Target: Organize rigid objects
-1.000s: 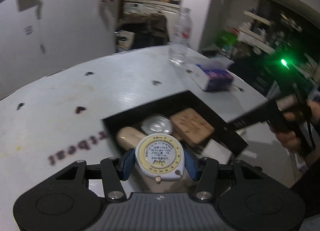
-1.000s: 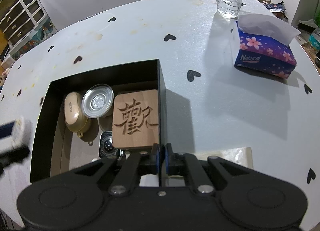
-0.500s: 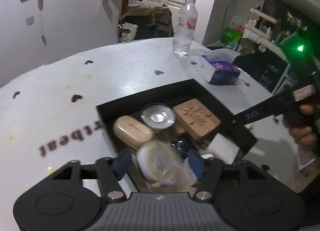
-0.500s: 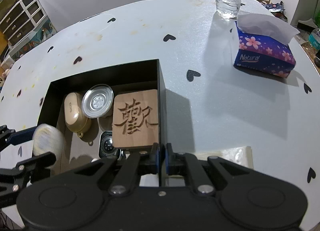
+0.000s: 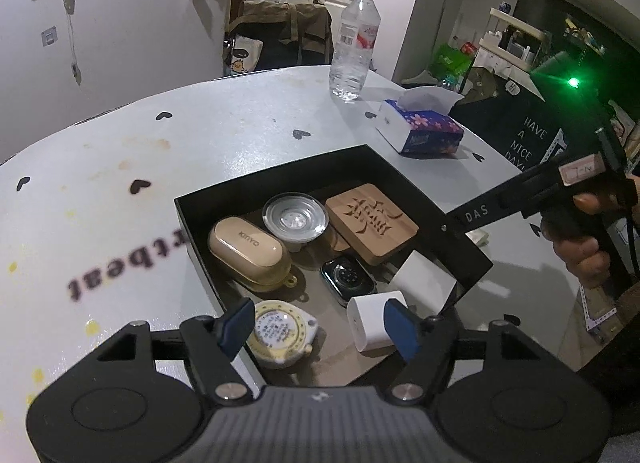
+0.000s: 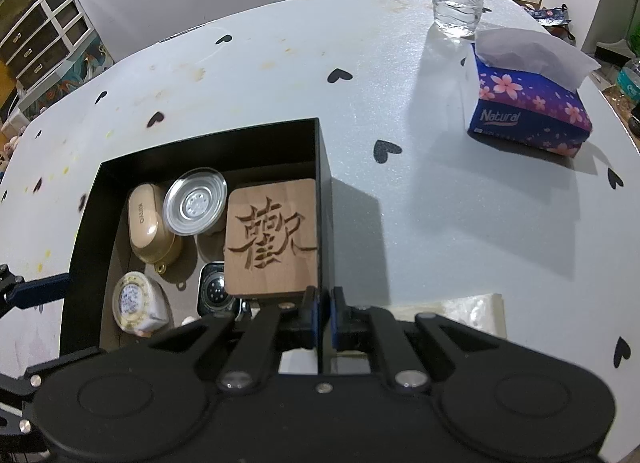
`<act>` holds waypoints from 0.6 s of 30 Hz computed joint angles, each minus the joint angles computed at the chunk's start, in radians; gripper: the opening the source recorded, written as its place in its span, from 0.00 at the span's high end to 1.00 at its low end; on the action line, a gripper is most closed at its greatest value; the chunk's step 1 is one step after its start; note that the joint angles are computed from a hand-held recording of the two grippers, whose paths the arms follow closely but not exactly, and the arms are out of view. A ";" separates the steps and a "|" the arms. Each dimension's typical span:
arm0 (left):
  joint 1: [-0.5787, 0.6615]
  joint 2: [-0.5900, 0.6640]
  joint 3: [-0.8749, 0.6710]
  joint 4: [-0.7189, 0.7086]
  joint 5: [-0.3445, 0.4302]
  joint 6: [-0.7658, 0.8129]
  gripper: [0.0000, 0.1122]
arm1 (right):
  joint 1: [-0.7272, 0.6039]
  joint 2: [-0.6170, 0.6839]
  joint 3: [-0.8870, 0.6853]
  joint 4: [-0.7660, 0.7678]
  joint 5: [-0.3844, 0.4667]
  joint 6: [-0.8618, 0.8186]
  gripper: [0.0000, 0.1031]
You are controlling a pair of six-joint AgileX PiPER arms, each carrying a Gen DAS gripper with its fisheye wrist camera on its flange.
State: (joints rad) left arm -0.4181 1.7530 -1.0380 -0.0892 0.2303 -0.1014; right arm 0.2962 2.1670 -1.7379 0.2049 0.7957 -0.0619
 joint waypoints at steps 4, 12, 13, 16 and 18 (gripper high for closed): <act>-0.004 -0.007 0.000 0.007 0.008 -0.011 0.36 | 0.001 0.000 0.000 -0.001 -0.001 0.000 0.94; -0.011 -0.015 0.001 0.039 0.013 -0.044 0.36 | 0.002 0.000 0.001 -0.002 -0.002 0.000 0.94; -0.012 -0.016 0.000 0.041 0.016 -0.045 0.36 | 0.002 0.000 0.001 -0.002 -0.002 0.000 0.94; -0.014 -0.022 -0.009 0.054 0.028 -0.063 0.36 | 0.000 0.000 0.000 0.003 0.000 -0.006 0.94; -0.017 -0.027 -0.018 0.095 0.041 -0.117 0.36 | 0.000 0.001 -0.001 0.004 0.001 -0.007 0.94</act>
State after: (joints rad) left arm -0.4348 1.7264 -1.0560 0.0055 0.2709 -0.2188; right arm 0.2960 2.1677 -1.7388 0.2089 0.7963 -0.0688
